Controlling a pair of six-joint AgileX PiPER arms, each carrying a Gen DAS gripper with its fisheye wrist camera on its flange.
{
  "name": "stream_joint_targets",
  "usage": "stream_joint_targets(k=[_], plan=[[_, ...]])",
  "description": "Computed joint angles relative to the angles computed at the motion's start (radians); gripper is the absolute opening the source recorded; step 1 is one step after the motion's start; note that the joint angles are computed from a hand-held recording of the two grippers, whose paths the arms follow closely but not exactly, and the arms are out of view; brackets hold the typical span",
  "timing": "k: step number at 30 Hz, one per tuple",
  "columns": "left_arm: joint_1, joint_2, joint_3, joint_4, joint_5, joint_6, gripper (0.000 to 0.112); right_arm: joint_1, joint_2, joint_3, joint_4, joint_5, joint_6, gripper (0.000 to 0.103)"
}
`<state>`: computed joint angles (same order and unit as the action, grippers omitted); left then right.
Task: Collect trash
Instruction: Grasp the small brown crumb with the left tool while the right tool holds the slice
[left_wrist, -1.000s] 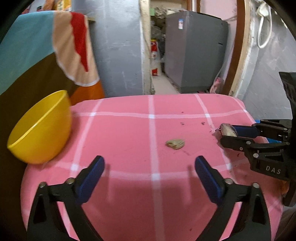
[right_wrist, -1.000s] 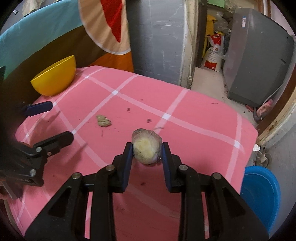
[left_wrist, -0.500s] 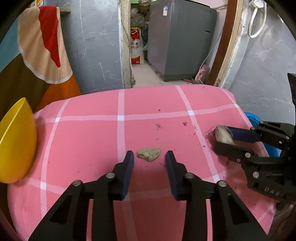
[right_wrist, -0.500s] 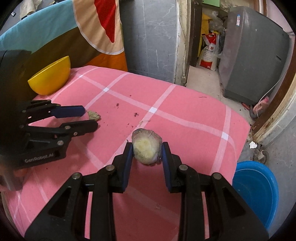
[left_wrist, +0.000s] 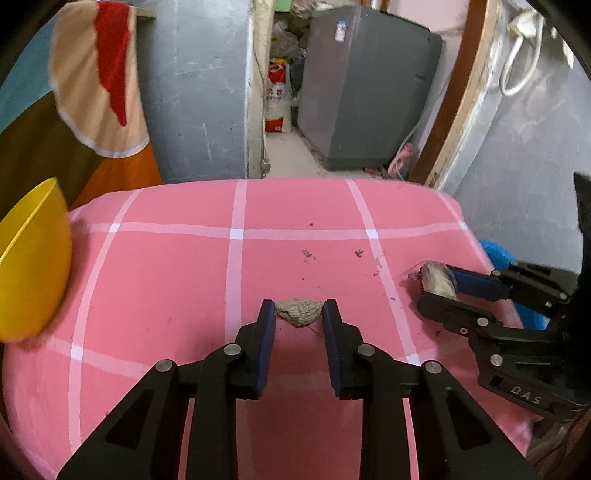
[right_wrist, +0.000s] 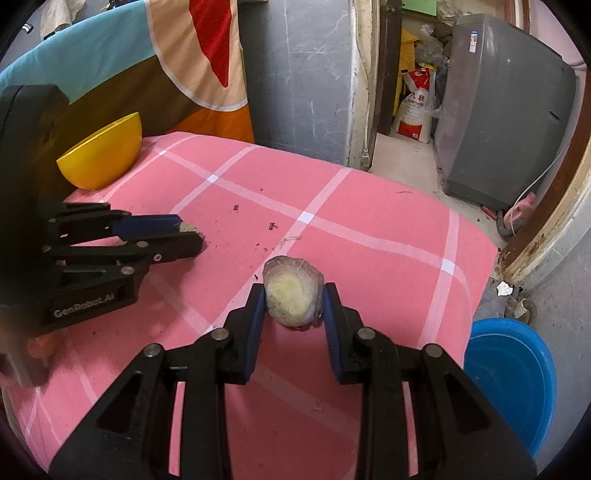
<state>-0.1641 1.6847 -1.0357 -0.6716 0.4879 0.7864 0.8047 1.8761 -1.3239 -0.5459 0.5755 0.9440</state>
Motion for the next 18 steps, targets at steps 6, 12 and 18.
stream_joint_targets(k=[6, 12, 18], plan=[[0.015, -0.085, 0.115, -0.236, -0.057, 0.143, 0.022, 0.029, -0.058, 0.081, -0.172, -0.036, 0.213, 0.039], [0.009, -0.203, 0.216, -0.517, -0.103, 0.346, 0.022, 0.095, -0.125, 0.146, -0.425, 0.0, 0.49, 0.039], [-0.044, -0.35, 0.295, -0.777, -0.17, 0.562, 0.022, 0.192, -0.239, 0.246, -0.713, 0.091, 0.823, 0.039]])
